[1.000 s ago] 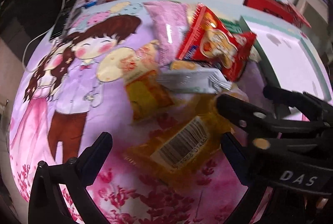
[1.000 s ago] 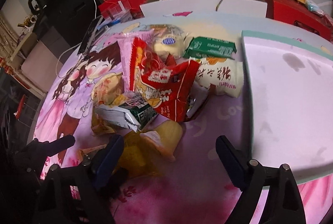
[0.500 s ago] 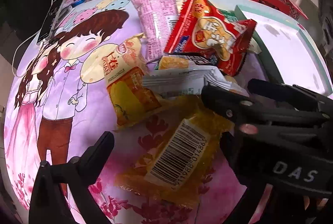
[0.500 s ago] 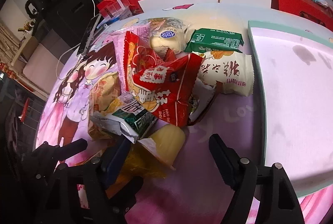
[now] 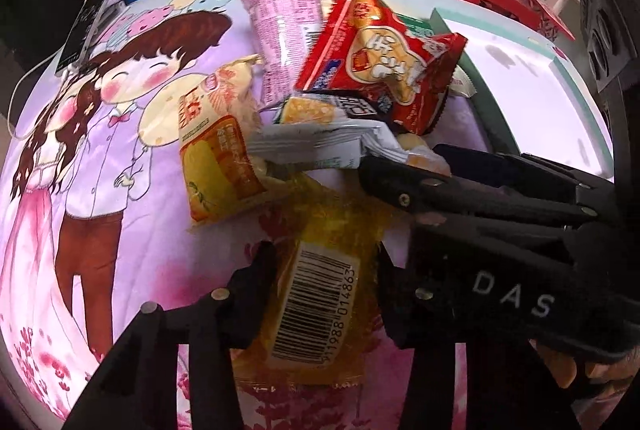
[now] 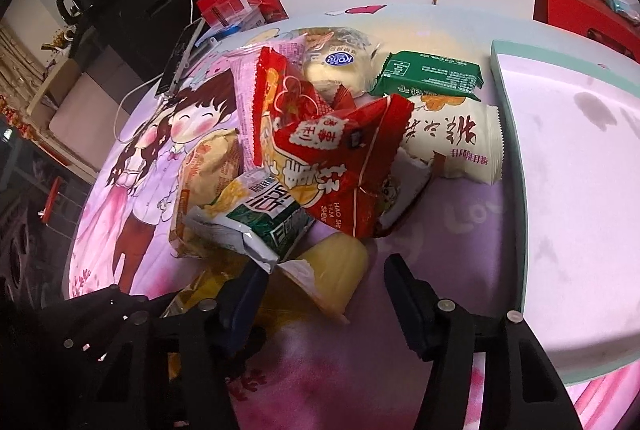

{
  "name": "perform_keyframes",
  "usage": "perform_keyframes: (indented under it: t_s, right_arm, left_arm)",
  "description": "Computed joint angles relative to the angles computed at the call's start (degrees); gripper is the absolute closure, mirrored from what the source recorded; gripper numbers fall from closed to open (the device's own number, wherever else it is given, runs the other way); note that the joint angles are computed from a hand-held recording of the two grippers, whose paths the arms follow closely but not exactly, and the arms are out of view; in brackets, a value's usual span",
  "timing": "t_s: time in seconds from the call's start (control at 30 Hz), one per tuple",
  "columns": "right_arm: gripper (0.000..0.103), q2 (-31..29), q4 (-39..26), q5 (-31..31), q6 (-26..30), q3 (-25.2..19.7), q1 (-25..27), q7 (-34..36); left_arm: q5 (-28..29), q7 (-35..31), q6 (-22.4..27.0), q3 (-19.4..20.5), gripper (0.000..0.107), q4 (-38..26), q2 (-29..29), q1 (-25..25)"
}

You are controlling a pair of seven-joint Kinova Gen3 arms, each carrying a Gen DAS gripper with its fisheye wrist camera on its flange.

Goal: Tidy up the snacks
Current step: 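Reach the left tool to the yellow barcode bread bag while the right tool reaches the yellow jelly cup, then grasp the yellow bread bag with the left tool while the right tool grasps the jelly cup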

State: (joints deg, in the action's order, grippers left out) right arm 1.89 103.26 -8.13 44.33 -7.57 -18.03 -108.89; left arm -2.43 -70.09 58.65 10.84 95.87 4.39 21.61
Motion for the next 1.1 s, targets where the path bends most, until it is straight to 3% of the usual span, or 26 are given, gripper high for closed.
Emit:
perform_keyframes:
  t_s: [0.33, 0.53, 1.1]
  right_arm:
    - [0.045, 0.69, -0.33, 2.51, 0.06, -0.50, -1.09, -1.64]
    - [0.051, 1.28, -0.75, 5.30, 0.26, -0.82, -2.34, -3.86]
    - [0.051, -3.10, 0.07, 5.53, 1.67, -0.73, -1.69, -3.88]
  left_arm:
    - [-1.53, 6.28, 0.29, -1.17, 0.059, 1.67, -1.38, -1.74]
    - [-0.17, 4.88, -0.45, -1.73, 0.059, 2.48, -1.36, -3.64]
    - [0.64, 4.62, -1.39, -1.29, 0.063, 2.86, -4.32, -4.38]
